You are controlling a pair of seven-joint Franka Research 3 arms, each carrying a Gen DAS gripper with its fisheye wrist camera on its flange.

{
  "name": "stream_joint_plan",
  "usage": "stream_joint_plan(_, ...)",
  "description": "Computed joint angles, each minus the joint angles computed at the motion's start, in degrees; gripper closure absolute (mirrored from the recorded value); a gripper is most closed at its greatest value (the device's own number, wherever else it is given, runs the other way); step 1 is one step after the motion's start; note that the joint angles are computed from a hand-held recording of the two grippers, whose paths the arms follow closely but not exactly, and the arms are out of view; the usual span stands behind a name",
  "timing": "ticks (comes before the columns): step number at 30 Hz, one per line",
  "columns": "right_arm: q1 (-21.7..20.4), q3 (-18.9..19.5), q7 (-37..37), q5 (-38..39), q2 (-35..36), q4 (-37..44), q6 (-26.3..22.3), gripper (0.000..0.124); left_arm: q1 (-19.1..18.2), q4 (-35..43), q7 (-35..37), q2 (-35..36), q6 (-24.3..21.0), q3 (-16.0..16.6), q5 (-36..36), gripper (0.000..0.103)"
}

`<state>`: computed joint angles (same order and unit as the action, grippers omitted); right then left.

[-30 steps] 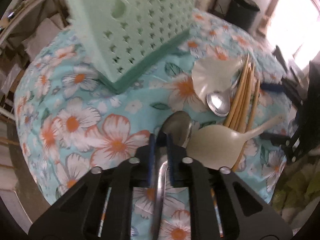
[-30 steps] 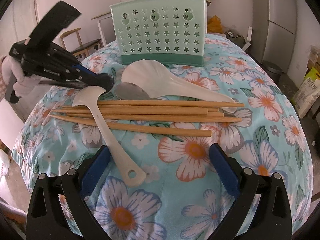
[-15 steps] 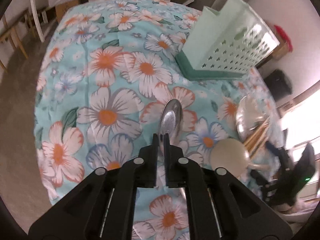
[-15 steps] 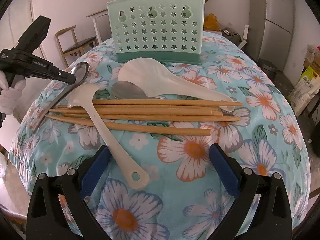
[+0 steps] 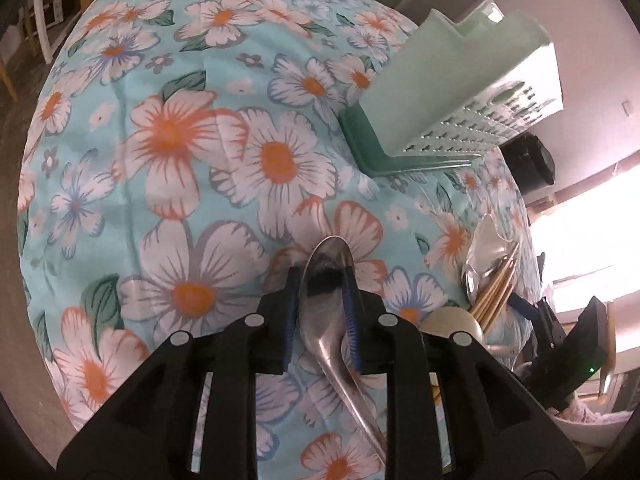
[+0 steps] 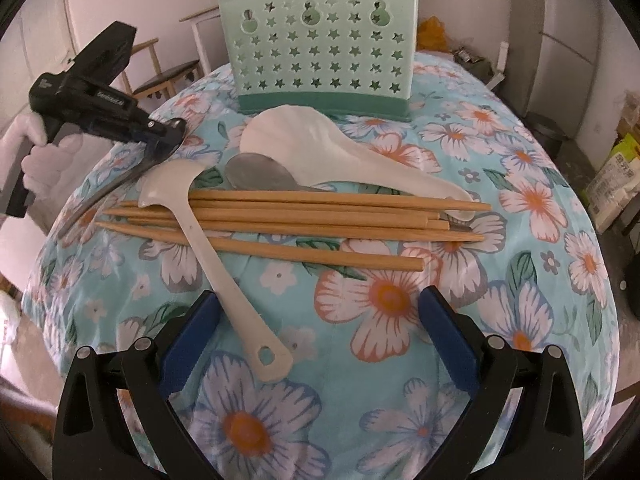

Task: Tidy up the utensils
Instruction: 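Grasp the white spatula with the right tool while the left tool lifts the metal spoon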

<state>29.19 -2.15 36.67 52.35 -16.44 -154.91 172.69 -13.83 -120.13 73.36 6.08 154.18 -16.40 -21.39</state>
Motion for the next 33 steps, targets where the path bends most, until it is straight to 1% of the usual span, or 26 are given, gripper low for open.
stream_joint_plan(1,-1.36,0.45,1.31,-1.92,-0.65,-0.07,-1.82,0.027,-0.37,0.24,-1.62,0.32,0.14,0.29,2.00,0.091)
stream_joint_plan(2,-3.10,0.75,2.81,-4.35,-2.02,-0.23,-4.45,0.027,-0.74,0.40,-3.37,0.53,0.39,0.54,4.18,0.093)
stream_joint_plan(3,-3.68,0.52,2.88,-5.29,-3.34,-0.50,-5.76,0.027,-0.95,0.39,-4.39,0.72,1.06,0.54,5.36,0.095)
stream_joint_plan(5,-2.82,-1.26,-0.65,-5.06,-6.76,-1.08,-7.69,0.028,-1.04,-0.49,-5.24,0.42,2.99,0.18,5.79,0.099)
stream_joint_plan(7,-1.04,-2.98,-5.51,-4.16,-9.66,-0.91,-9.32,0.030,-2.01,-1.12,-9.77,0.32,5.02,0.63,9.97,0.100)
stream_joint_plan(9,1.20,-4.62,-10.87,-2.27,-10.33,0.65,-10.57,0.030,-2.96,-2.32,-15.18,-0.27,7.22,1.27,15.15,0.100)
stream_joint_plan(11,1.99,-4.81,-14.47,-1.09,-8.72,3.56,-12.98,0.031,-3.65,-4.02,-20.94,-1.41,9.46,1.75,19.78,0.100)
stream_joint_plan(12,2.17,-4.69,-15.88,-0.72,-6.72,6.03,-15.04,0.033,-3.55,-5.12,-22.77,-2.12,10.54,1.83,20.77,0.100)
stream_joint_plan(13,2.07,-4.40,-16.91,-0.26,-5.08,7.86,-16.53,0.038,-3.72,-6.42,-26.31,-3.07,11.65,2.16,23.17,0.100)
stream_joint_plan(14,1.85,-3.70,-17.57,-0.03,-3.60,9.36,-17.28,0.042,-3.67,-7.60,-29.32,-4.04,12.45,2.44,25.47,0.100)
stream_joint_plan(15,1.68,-2.48,-18.36,-0.57,-1.74,11.09,-17.59,0.044,-3.56,-9.64,-35.53,-5.93,13.43,3.02,30.51,0.100)
stream_joint_plan(16,1.17,-1.43,-18.80,-1.01,-1.28,11.62,-17.82,0.049,-3.09,-10.82,-40.90,-7.04,13.95,3.02,34.92,0.100)
stream_joint_plan(17,1.20,-0.10,-20.60,-1.33,-0.59,12.06,-17.28,0.053,-2.36,-12.05,-46.12,-8.35,14.26,2.84,38.99,0.100)
stream_joint_plan(18,0.97,0.97,-21.81,-1.24,-0.40,12.02,-16.80,0.054,-1.00,-13.86,-53.21,-10.29,14.66,2.33,44.51,0.100)
stream_joint_plan(19,0.84,2.36,-22.93,-1.54,-0.18,11.72,-15.59,0.056,0.37,-14.97,-58.43,-11.53,15.00,1.51,48.57,0.100)
stream_joint_plan(20,0.64,3.57,-23.27,-2.26,0.03,11.41,-14.51,0.060,2.73,-16.37,-66.84,-13.15,15.44,-0.14,54.86,0.100)
stream_joint_plan(21,0.62,5.21,-23.50,-4.04,0.52,10.78,-12.65,0.062,4.39,-17.42,-72.52,-14.32,15.84,-1.37,58.83,0.100)
stream_joint_plan(22,0.39,6.02,-23.07,-5.69,1.00,10.73,-11.74,0.066,5.86,-18.44,-77.28,-15.52,15.98,-2.44,62.17,0.100)
stream_joint_plan(23,0.35,7.28,-22.73,-7.95,1.56,10.11,-9.83,0.070,6.98,-19.19,-80.91,-16.51,15.80,-3.30,64.71,0.100)
stream_joint_plan(25,0.31,8.73,-21.35,-11.92,2.40,9.03,-7.03,0.074,10.04,-20.65,-91.42,-18.69,15.32,-6.19,71.78,0.100)
stream_joint_plan(26,-0.50,10.23,-19.59,-16.06,3.10,8.16,-4.47,0.078,10.37,-20.96,-93.93,-19.15,15.21,-6.51,73.34,0.100)
stream_joint_plan(27,-0.99,10.66,-18.17,-18.96,3.39,7.67,-3.28,0.081,10.94,-21.38,-97.41,-19.74,14.74,-7.24,75.34,0.100)
stream_joint_plan(28,-1.78,11.38,-16.26,-22.24,3.68,7.24,-2.36,0.085,10.71,-21.58,-98.64,-20.00,14.32,-7.11,76.13,0.100)
stream_joint_plan(30,-1.20,10.08,-15.25,-24.09,3.13,7.08,-2.54,0.088,9.80,-21.79,-99.68,-20.38,13.26,-6.66,76.79,0.100)
stream_joint_plan(31,-1.07,9.27,-14.42,-24.54,2.62,7.33,-3.22,0.094,9.41,-21.80,-100.04,-20.44,12.80,-6.49,77.19,0.100)
stream_joint_plan(33,-1.49,8.67,-11.78,-25.74,2.23,7.77,-3.40,0.095,8.94,-21.87,-101.25,-20.48,12.44,-6.28,78.47,0.100)
